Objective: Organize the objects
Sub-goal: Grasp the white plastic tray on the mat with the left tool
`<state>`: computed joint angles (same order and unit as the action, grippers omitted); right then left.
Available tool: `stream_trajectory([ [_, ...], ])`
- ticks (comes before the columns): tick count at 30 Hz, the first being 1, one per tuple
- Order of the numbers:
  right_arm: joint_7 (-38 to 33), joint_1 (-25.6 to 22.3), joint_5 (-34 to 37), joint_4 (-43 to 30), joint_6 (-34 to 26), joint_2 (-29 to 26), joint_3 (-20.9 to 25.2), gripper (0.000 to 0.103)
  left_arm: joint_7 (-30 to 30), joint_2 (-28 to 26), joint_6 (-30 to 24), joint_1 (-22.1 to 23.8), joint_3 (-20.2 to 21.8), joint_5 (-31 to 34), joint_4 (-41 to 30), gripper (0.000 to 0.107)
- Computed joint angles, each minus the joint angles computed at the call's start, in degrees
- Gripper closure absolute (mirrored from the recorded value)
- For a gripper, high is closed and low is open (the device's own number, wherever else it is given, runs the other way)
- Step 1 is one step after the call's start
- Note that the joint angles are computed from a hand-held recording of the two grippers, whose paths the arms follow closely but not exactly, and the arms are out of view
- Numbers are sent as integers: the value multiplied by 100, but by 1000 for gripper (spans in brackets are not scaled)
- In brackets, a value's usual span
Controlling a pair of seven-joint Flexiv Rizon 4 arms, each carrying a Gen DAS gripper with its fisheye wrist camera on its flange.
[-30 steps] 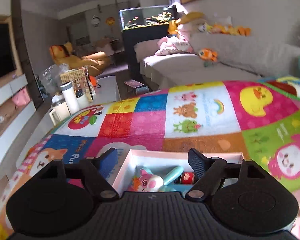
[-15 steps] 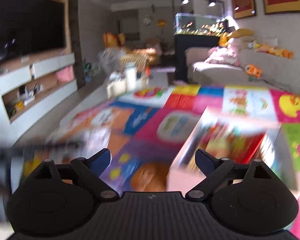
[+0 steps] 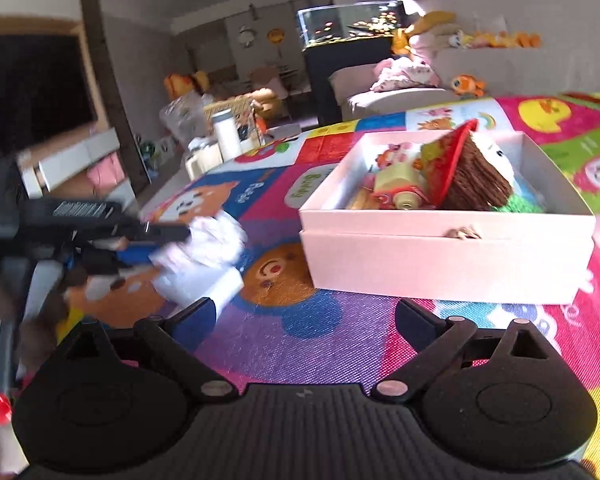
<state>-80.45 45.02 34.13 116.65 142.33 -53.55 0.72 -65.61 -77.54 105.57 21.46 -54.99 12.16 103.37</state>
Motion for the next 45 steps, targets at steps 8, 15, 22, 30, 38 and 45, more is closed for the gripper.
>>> stream_trajectory([
  [8, 432, -234, 91, -32, 493, -120, 223, 2, 946, 1146, 501, -1087, 1351, 234, 229, 60],
  [15, 554, -286, 66, -43, 605, -165, 260, 0, 77, 1255, 461, -1834, 2077, -530, -803, 60],
  [22, 691, -362, 4, -36, 683, -183, 327, 0, 571, 970, -995, -1221, 1300, -740, -1046, 63],
  [30, 919, -467, -174, -3, 759, -225, 363, 0, 1606, 1150, -1300, -528, 765, -736, 54, 63],
  [38, 946, -442, -178, -10, 713, -222, 333, 0, 2456, 2359, -665, -1093, 1756, -363, 1088, 61],
  [45, 933, -394, -142, -15, 703, -234, 313, 0, 2528, 2790, -371, -1033, 1938, -528, 1535, 66],
])
